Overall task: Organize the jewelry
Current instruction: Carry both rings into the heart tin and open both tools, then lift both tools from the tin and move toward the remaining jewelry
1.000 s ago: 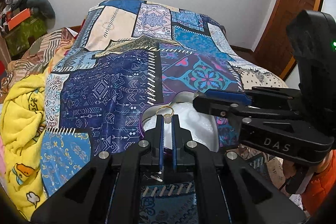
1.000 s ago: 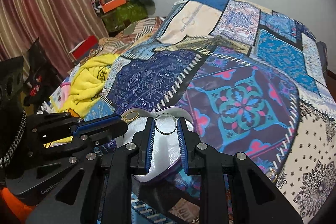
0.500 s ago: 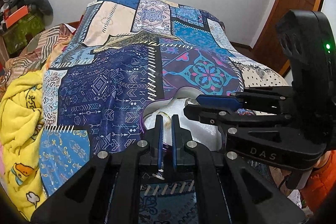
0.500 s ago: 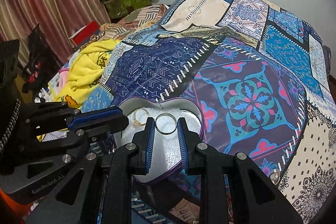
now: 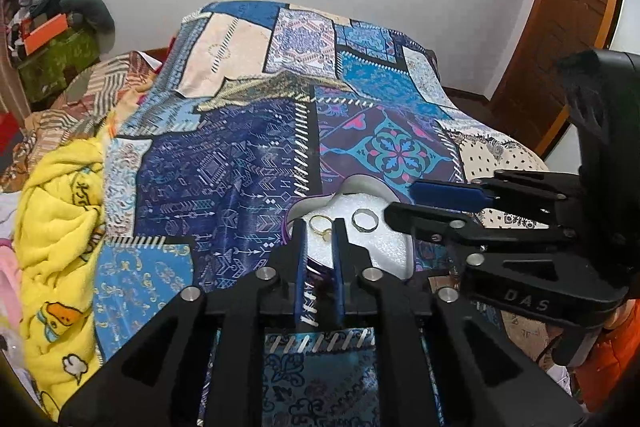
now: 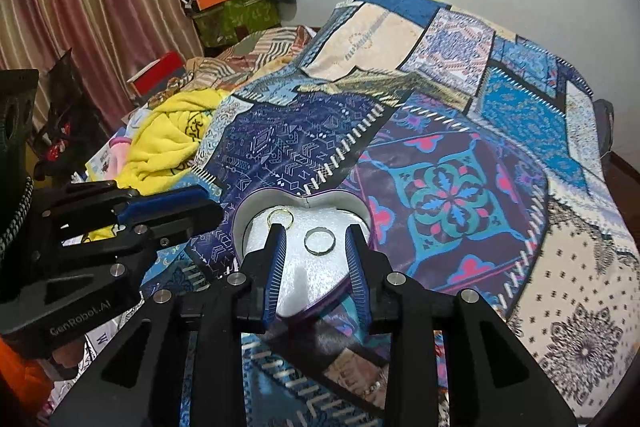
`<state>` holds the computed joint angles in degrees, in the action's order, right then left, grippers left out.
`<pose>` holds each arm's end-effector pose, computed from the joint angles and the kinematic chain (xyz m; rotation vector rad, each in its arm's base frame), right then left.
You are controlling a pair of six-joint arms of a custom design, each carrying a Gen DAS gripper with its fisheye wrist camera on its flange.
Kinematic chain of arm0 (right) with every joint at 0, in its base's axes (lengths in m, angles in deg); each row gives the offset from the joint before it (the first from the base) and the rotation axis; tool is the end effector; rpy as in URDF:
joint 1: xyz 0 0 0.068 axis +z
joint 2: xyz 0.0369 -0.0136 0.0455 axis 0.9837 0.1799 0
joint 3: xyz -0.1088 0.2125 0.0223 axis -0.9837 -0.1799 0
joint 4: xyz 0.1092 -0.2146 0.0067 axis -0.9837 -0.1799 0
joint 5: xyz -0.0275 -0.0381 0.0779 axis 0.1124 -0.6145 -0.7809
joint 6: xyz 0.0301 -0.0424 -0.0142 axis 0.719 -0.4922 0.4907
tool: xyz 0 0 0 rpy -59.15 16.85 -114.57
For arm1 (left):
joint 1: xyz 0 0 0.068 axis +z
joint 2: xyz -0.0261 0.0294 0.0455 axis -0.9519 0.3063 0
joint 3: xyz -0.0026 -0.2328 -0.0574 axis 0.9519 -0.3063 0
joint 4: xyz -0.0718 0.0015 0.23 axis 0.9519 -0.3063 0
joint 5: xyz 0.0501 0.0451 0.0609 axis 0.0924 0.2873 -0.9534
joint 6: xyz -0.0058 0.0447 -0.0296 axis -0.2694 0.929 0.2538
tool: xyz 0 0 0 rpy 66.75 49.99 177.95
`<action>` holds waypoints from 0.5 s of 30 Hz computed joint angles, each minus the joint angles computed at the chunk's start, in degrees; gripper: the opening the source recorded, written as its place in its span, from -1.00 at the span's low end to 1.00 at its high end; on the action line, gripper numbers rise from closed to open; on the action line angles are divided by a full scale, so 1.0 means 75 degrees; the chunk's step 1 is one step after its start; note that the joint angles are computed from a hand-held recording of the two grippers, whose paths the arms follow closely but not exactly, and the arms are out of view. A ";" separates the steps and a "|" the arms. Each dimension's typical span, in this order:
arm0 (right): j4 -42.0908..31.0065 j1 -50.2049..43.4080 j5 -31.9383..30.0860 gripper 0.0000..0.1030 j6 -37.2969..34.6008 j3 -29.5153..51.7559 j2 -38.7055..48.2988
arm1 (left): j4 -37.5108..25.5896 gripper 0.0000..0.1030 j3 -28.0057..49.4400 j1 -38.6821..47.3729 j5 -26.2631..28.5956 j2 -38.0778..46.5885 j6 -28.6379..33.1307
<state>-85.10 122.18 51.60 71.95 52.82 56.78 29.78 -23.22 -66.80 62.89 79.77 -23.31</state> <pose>0.1628 0.1381 0.2240 -0.2122 2.4274 0.2707 0.2125 0.0019 0.2041 0.5873 2.3382 -0.4373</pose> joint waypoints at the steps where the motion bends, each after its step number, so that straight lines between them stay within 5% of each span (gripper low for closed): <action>1: -0.0116 0.0090 0.0124 -0.46 0.0052 0.0028 -0.0106 | -0.0073 -0.60 -0.0010 0.0039 -0.0003 -0.0150 0.0011; 15: -0.1839 0.1320 0.1688 -0.46 0.1054 0.0322 -0.1584 | -0.1236 -0.28 -0.0004 -0.0032 0.0022 -0.1823 0.0030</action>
